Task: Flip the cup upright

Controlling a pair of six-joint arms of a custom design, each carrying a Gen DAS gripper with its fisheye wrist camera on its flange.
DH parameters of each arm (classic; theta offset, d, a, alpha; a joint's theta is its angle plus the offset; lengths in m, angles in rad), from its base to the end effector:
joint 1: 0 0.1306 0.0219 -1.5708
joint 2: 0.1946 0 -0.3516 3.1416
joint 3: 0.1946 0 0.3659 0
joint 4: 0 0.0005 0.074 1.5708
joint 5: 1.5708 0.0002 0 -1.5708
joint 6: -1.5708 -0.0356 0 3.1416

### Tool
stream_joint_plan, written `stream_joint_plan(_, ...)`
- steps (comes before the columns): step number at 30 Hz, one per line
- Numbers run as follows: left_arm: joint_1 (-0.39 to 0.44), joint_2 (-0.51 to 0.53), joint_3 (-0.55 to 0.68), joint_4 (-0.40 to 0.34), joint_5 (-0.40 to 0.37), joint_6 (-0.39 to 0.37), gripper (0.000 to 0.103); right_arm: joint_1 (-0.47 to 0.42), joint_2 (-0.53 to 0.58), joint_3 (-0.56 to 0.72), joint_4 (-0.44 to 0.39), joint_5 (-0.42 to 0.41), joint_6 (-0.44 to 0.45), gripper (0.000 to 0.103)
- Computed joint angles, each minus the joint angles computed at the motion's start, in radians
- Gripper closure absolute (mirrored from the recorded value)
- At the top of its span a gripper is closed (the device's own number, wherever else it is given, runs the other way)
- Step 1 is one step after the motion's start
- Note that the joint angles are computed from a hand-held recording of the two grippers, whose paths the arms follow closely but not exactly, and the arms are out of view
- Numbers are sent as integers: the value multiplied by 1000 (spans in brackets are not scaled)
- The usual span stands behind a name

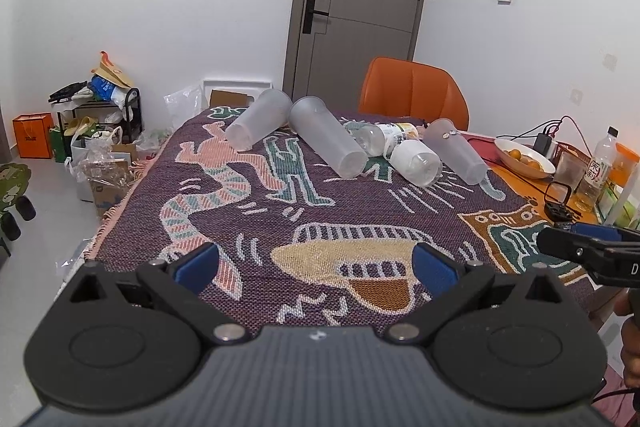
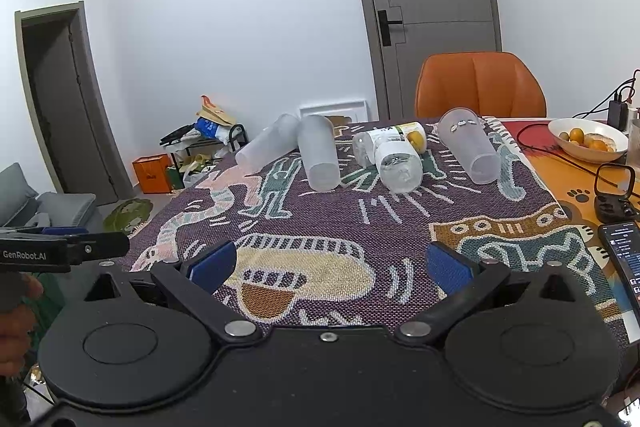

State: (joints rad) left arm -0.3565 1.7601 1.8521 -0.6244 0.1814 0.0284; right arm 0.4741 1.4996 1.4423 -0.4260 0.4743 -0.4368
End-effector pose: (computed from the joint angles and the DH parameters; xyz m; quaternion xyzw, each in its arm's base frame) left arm 0.5709 -0.2200 0.4347 0.1856 0.8457 -0.1717 0.4700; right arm 0.4738 0.2243 0.4093 0.1060 0.8339 0.0406 0.5400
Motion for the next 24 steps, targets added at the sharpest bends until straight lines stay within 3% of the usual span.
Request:
stream_joint_plan(6, -3, 39, 48, -21, -2, -5, 1, -18, 13, 4, 7, -27, -4, 0)
stream_joint_plan(14, -16, 171, 241, -117, -19, -10, 1, -68, 54, 26, 18, -80, -14, 0)
stream_joint_plan(20, -27, 327, 485, -239, -27, -2, 1, -118, 108, 81, 15, -133, -12, 0)
stream_joint_plan(24, -33, 466, 722, -353, -24, 5, 1, -151, 150, 129, -2, -170, -10, 0)
